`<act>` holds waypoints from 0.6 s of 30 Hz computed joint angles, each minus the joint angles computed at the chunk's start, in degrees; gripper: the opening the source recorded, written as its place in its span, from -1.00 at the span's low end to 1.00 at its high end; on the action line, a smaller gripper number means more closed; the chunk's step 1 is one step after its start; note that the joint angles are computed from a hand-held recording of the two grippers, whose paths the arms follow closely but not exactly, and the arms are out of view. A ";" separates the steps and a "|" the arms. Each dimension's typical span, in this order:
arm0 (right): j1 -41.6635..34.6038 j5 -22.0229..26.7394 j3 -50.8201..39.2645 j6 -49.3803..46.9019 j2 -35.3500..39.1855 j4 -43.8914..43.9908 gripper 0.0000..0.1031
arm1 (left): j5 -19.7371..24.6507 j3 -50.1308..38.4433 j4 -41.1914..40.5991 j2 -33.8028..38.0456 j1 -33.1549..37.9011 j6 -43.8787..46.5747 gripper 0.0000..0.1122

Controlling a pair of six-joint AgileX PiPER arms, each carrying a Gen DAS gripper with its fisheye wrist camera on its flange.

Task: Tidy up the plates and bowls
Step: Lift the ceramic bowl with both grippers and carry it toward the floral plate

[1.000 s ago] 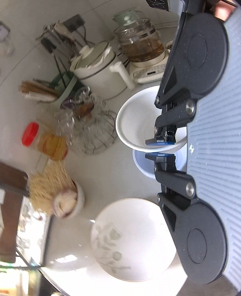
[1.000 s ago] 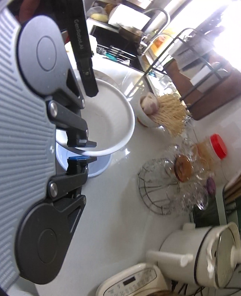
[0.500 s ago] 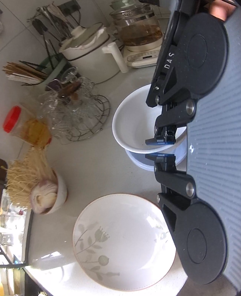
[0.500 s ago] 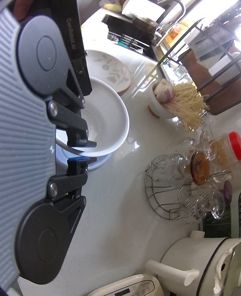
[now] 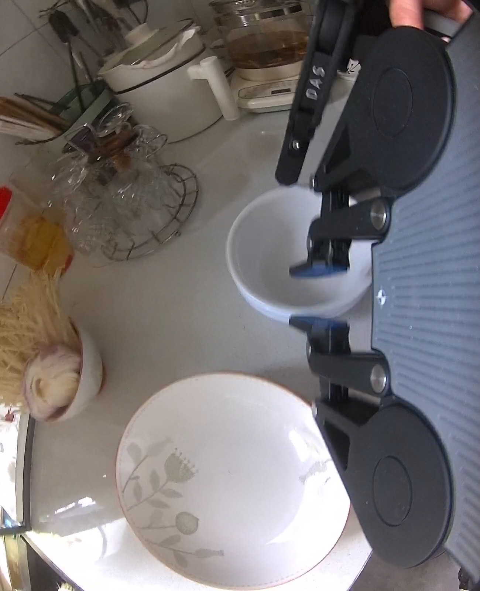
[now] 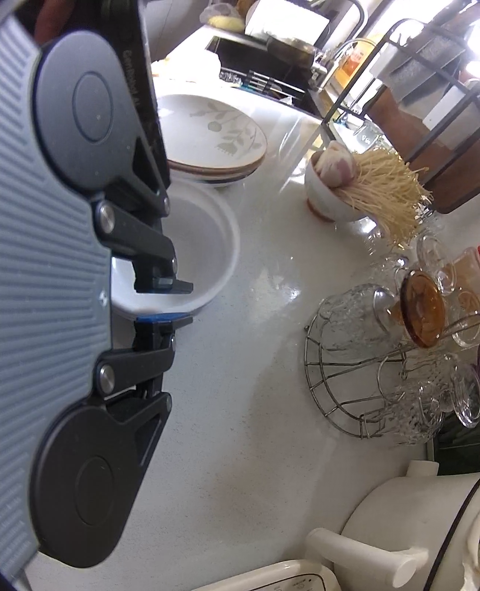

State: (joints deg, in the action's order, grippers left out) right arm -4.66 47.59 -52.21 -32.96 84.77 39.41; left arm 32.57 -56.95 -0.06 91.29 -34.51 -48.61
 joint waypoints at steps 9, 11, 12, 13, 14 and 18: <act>-2.30 0.74 -1.36 -3.98 5.13 2.36 0.07 | -5.42 2.11 -1.48 1.28 -0.86 0.79 -0.20; -2.40 1.48 -1.49 -5.62 6.16 3.24 0.05 | -5.52 1.46 1.80 2.55 -2.11 -3.51 -0.20; -2.47 1.85 -1.55 -6.20 6.81 3.69 0.04 | -5.75 1.35 2.58 3.06 -2.48 -4.75 -0.20; -2.57 2.30 -1.69 -6.47 7.57 3.85 0.04 | -5.74 1.25 4.07 3.47 -2.94 -6.87 -0.20; -2.47 2.48 -1.83 -6.31 8.35 3.73 0.03 | -5.74 1.24 6.15 3.63 -3.52 -9.42 -0.20; -2.16 3.15 -1.74 -7.54 10.55 4.52 -0.15 | -5.24 1.07 7.77 4.82 -4.01 -13.00 -0.20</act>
State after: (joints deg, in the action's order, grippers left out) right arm -6.82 50.75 -53.95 -40.49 95.33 43.92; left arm 27.33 -55.87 7.71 96.11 -38.53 -61.61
